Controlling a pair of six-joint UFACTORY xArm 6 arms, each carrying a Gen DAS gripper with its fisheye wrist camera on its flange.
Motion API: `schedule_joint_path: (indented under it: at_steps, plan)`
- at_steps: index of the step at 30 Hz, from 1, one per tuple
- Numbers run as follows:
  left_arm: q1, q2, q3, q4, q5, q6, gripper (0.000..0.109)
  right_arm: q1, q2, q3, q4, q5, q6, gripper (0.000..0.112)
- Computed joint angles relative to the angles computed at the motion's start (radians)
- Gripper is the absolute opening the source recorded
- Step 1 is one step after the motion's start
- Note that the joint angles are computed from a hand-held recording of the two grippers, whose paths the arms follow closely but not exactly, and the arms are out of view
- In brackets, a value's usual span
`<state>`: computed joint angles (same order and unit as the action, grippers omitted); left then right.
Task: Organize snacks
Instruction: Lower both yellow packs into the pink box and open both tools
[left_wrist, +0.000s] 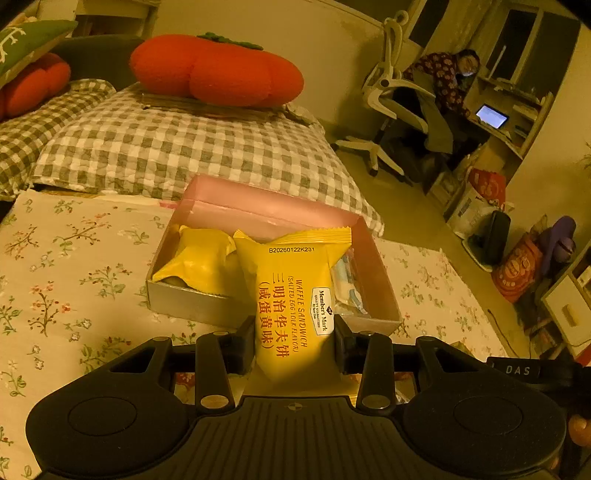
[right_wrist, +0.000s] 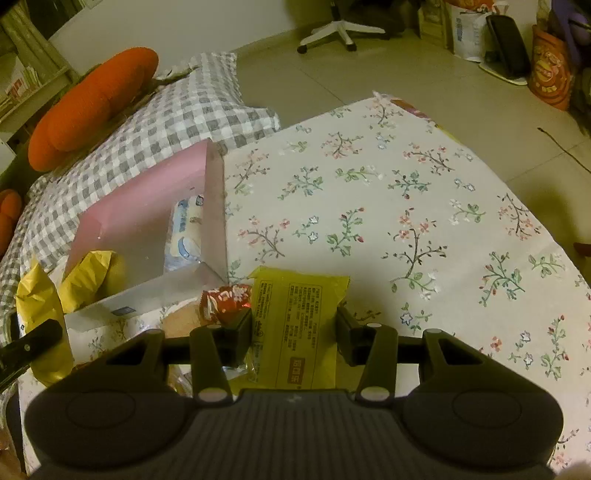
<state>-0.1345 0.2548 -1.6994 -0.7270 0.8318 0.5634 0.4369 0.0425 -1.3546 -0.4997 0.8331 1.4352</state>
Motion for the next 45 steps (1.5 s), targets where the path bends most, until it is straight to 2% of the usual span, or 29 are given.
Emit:
schedule_joint_path:
  at_steps: [12, 24, 31, 39, 45]
  plan:
    - [0.030, 0.065, -0.110, -0.064, 0.003, 0.004, 0.038, -0.016, 0.002, 0.002, -0.060, -0.044, 0.041, 0.043]
    - [0.053, 0.265, -0.371, -0.044, 0.053, -0.086, 0.038, -0.043, 0.104, -0.096, -0.080, -0.131, -0.064, 0.043]
    - [0.029, 0.377, -0.519, -0.033, 0.077, -0.119, 0.038, -0.062, 0.160, -0.161, -0.101, -0.236, -0.052, 0.043]
    - [-0.013, 0.442, -0.591, 0.047, 0.070, -0.140, 0.038, -0.061, 0.275, -0.303, -0.072, -0.241, -0.105, 0.043]
    - [-0.031, 0.437, -0.563, 0.094, 0.034, -0.124, 0.038, -0.070, 0.332, -0.358, -0.039, -0.263, -0.126, 0.043]
